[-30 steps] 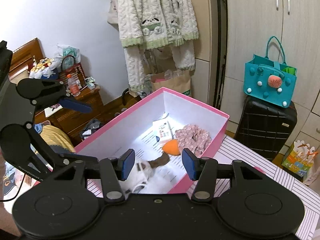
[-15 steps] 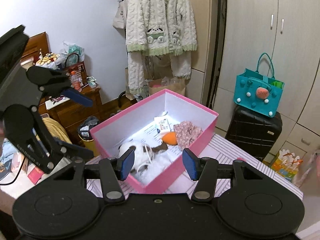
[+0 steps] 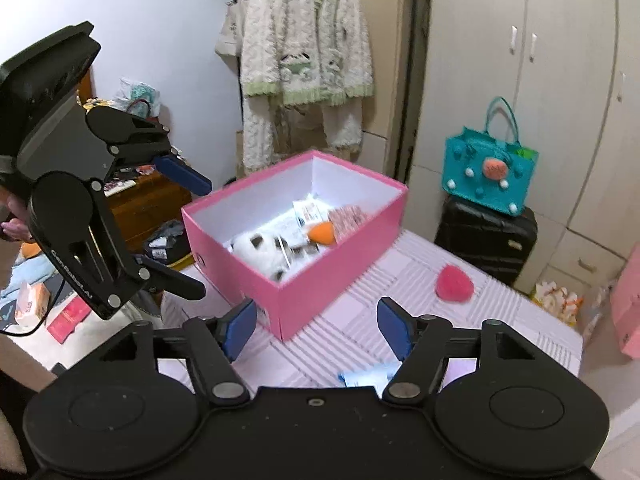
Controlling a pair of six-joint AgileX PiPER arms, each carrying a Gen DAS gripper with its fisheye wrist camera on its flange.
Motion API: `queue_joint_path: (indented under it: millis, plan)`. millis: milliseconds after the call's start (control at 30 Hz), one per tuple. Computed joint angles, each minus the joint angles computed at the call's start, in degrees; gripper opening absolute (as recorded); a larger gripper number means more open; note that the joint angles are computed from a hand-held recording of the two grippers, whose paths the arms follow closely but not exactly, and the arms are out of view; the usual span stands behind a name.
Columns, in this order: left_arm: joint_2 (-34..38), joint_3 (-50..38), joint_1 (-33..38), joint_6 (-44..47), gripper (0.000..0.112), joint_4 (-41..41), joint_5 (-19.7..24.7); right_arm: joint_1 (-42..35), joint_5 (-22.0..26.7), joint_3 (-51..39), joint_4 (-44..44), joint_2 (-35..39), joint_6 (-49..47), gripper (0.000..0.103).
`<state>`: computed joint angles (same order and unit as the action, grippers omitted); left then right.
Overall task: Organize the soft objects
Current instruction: 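Withdraw both grippers from the box back over the table, then grasp the blue wet-wipes pack with the left gripper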
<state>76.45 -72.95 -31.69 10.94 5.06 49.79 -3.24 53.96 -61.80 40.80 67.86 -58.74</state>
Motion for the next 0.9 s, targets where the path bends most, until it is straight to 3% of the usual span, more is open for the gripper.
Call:
queue_joint_path:
  millis: [200, 400, 533, 767, 900]
  plan:
    - [3.7, 0.2, -2.1, -0.1, 0.099, -2.8, -1.5, -6.6, 1.2, 6.6, 2.0, -1.9, -4.4, 0.074]
    - [5.3, 3.5, -3.4, -2.3, 0.099, -3.5, -9.9, -15.6, 1.7, 14.7, 8.1, -2.3, -12.4, 0.074]
    - [6.9, 7.3, -4.8, -4.1, 0.096, -3.1, -18.5, -19.7, -1.3, 20.7, 13.9, -1.3, -22.1, 0.074]
    - [14.4, 6.4, -6.2, -0.8, 0.095, -9.7, -23.2, -23.9, -7.6, 30.3, 31.6, 5.7, -41.4, 0.074]
    - [18.0, 6.0, -7.8, -7.5, 0.094, -3.4, -27.4, -20.4, -13.9, 33.5, 38.8, 8.9, -50.3, 0.074]
